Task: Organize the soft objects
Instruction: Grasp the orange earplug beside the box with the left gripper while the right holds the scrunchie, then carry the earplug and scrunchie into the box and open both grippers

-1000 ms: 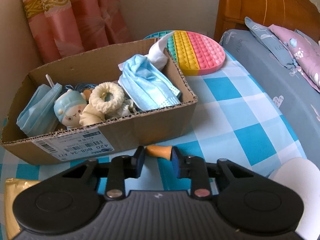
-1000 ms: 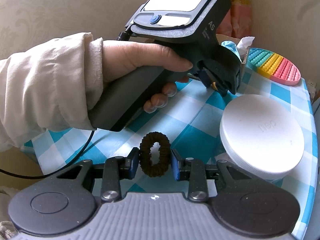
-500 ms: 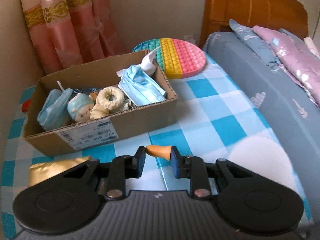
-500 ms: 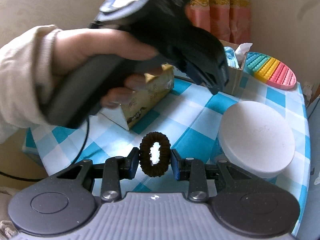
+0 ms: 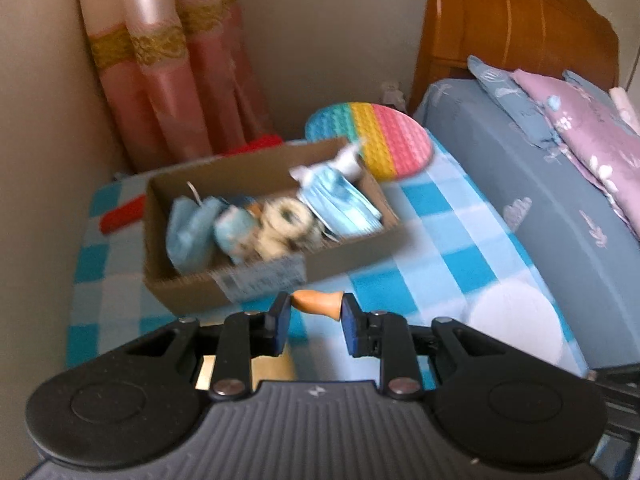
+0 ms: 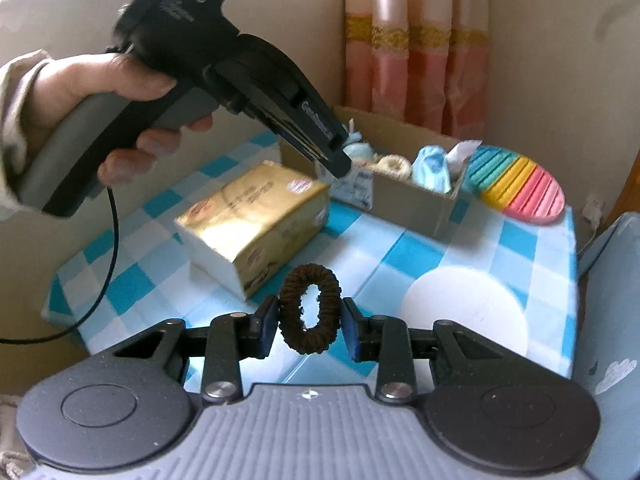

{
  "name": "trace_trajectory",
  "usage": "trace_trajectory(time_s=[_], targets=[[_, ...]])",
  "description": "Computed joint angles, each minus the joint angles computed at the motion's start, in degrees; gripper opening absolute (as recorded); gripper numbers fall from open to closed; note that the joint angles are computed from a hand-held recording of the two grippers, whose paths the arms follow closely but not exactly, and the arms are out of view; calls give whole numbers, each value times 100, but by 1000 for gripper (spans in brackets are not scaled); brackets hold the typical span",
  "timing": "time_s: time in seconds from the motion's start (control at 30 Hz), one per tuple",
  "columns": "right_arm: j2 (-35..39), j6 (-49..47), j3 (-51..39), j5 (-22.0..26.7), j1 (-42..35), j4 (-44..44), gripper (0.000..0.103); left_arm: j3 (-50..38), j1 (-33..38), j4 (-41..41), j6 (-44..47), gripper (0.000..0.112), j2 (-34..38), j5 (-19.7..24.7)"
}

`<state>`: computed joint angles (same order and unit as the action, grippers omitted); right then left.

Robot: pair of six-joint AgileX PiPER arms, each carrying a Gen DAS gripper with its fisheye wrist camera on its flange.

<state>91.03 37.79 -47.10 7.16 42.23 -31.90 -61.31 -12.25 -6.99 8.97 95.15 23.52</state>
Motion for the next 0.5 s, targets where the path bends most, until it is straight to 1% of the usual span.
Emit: trace_trajectory(time_s=[0.03, 0.1, 0.17, 0.23, 0.33, 0.4, 0.43, 0.47, 0.5], targets=[[16, -336, -87, 67, -45, 285, 38, -177, 40, 48, -30, 26, 110, 75], [86, -645, -243, 134, -132, 545, 38, -632, 83, 309, -240, 26, 394, 226], [171, -1174, -425, 232, -235, 999, 38, -1025, 101, 518, -380, 26, 664, 331], [258, -1109, -574, 291, -298, 860, 38, -1458, 153, 508, -373, 27, 978, 458], [404, -1396, -806, 371, -430, 1062, 38, -2015, 207, 653, -589, 33, 1420, 583], [498, -1629, -982, 468, -492, 1225, 38, -2227, 235, 780, -780, 43, 1604, 648], [537, -1609, -1070, 514, -520, 1188, 38, -2254, 278, 659, -663, 57, 1630, 658], [573, -1648, -1156, 565, -542, 1213, 38, -2213, 343, 456, -476, 73, 1606, 621], [619, -1796, -1267, 627, -574, 1326, 38, -2043, 402, 291, -340, 87, 1509, 468]])
